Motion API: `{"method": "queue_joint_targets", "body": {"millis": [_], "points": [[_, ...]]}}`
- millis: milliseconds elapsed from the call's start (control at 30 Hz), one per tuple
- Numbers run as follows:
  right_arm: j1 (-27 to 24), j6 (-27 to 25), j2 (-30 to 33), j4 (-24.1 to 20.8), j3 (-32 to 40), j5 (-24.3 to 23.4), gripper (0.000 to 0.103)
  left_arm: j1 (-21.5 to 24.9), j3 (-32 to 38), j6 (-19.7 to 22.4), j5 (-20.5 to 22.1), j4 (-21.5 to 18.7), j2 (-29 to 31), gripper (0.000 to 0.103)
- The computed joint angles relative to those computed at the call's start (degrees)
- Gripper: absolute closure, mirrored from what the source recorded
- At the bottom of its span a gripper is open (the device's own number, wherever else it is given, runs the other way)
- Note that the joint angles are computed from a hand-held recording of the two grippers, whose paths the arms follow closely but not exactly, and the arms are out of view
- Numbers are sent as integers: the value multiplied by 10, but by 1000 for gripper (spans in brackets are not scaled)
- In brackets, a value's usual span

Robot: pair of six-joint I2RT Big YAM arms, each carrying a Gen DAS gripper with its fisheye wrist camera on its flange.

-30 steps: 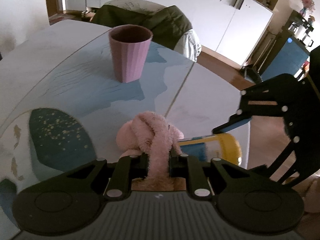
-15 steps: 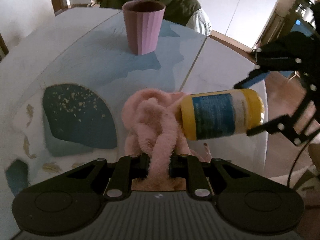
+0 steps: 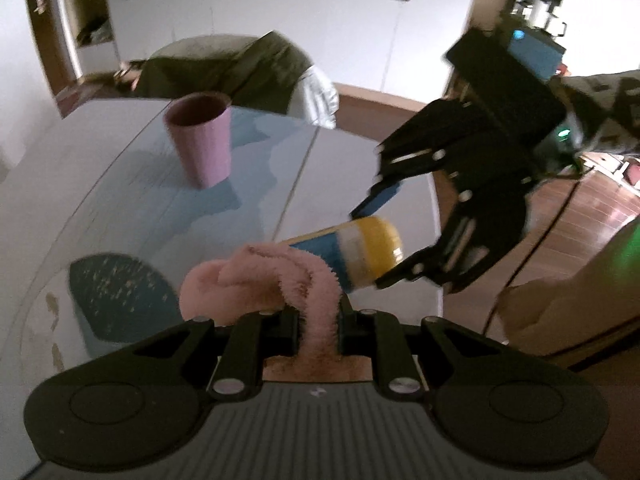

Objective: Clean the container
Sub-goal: 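Wipe the bottle cap again with the left tool while the right tool holds the bottle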

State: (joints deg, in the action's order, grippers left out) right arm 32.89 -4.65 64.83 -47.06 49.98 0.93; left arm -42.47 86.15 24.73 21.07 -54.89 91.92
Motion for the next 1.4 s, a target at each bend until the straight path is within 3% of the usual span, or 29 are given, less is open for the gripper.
{"method": "queue_joint_targets", "body": {"millis": [500,1400], "points": [[2,2,1,3,-1,0,43,-29,49,-21,32,11,60,87],[1,-11,8,4,10,1,43,-7,46,-43,-5,14,90,87]]}}
